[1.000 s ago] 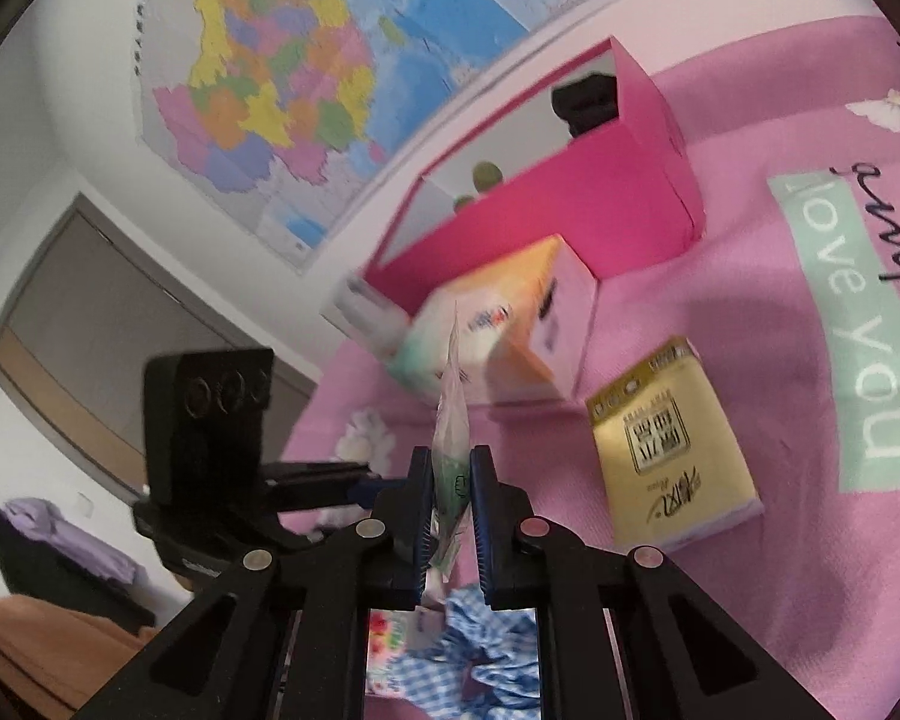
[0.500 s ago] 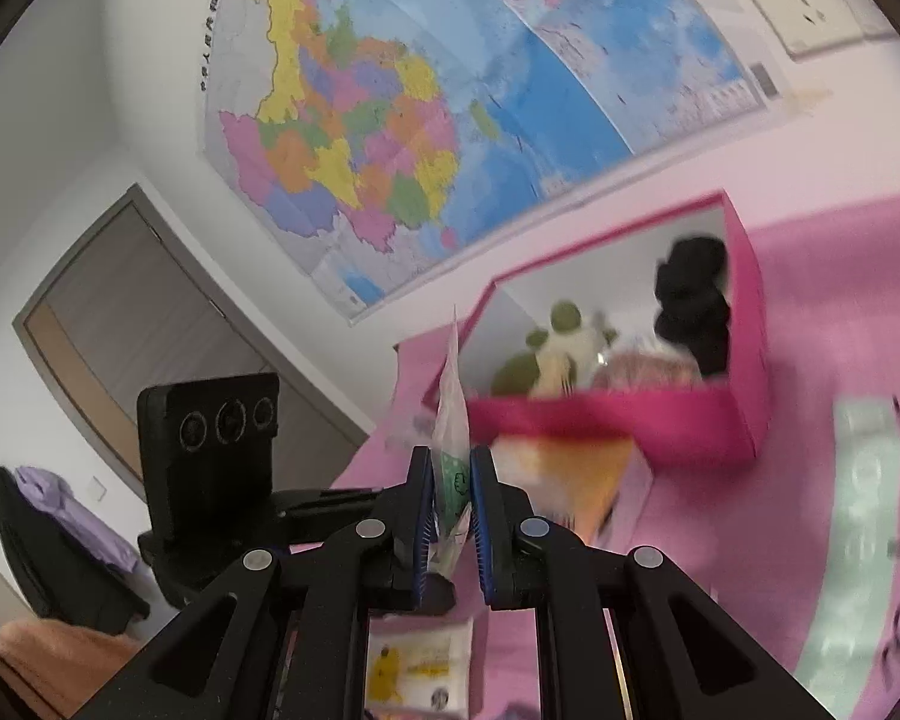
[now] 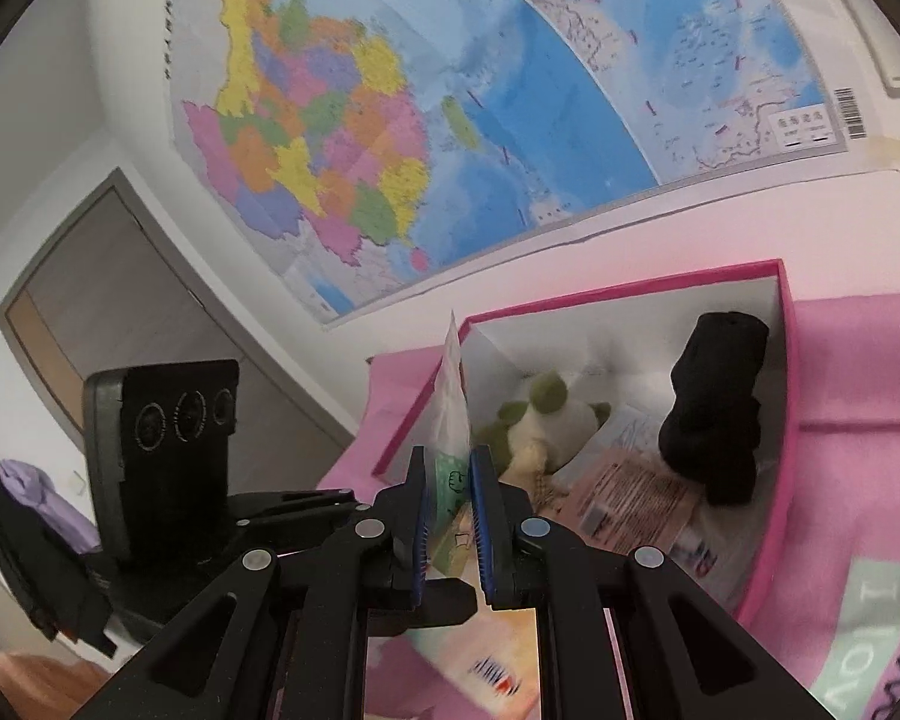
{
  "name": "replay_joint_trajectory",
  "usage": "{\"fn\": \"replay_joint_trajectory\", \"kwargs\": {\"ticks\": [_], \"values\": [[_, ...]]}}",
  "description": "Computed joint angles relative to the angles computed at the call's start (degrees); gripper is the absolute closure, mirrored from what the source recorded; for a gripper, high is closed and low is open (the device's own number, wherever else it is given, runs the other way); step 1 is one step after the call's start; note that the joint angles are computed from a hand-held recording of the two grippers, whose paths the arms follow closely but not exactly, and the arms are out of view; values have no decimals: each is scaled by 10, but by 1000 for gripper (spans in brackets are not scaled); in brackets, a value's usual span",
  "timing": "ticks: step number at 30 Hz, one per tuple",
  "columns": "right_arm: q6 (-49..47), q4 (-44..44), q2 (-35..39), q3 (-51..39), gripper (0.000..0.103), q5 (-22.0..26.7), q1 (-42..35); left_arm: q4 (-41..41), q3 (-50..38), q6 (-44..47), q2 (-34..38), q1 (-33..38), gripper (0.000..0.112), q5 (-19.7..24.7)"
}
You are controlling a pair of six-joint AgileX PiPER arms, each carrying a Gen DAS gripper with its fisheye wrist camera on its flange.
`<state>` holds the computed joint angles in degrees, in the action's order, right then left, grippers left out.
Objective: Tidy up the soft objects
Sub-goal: 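Carry the clear packet into the pink box and open the left tool, then move the left tool down to the yellow tissue pack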
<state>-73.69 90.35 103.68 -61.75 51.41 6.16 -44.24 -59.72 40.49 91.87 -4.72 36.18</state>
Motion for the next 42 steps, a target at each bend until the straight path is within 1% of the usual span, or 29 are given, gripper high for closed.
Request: {"fn": "replay_joint_trajectory", "kwargs": {"ticks": [2,3,5,6,7,9,10,11,13,15,16,18,19,21,26,29,31,33,38,42], "values": [[16,-12,19,-24,91,-7,4,23,-12,-30,14,-8,59,-8],[24,-19,26,-34,91,-10,6,43,-16,-52,20,-15,59,-20],[35,-28,39,-49,87,-26,10,76,-21,-91,31,-23,59,-34],[47,-38,45,-57,84,-39,13,81,-25,-99,38,-24,59,-34],[66,-55,47,-63,81,-66,19,86,-24,-105,40,-26,59,-37],[76,-81,37,-60,68,-126,34,100,-15,-117,37,-33,59,-57],[84,-91,30,-54,67,-154,41,98,-8,-114,31,-32,59,-61],[85,-94,22,-46,66,-176,45,93,-3,-109,28,-32,59,-65],[77,-84,11,-29,66,-202,46,74,12,-86,15,-30,59,-72],[50,-58,-3,-7,66,-209,39,67,25,-72,4,-34,59,-82],[37,-44,-15,8,66,-228,40,68,32,-71,-3,-37,59,-89],[21,-29,-30,25,66,-240,36,62,41,-61,-12,-43,59,-98],[14,-20,-35,33,65,-236,30,60,45,-57,-17,-46,59,-101],[17,-28,-41,41,65,-213,20,40,60,-33,-34,-46,59,-101],[23,-53,-66,66,65,-197,22,1,103,20,-82,-54,59,-106],[-2,-35,-93,97,64,-185,18,-22,131,52,-117,-56,59,-98],[-12,-26,-113,119,62,-173,11,-43,152,77,-138,-55,59,-89],[-24,-21,-139,145,57,-157,1,-56,171,94,-152,-56,59,-85],[-37,-26,-206,217,52,-121,-27,-83,214,125,-179,-69,59,-81],[-38,-41,-241,272,52,-100,-49,-92,228,138,-169,-97,59,-91]]}}
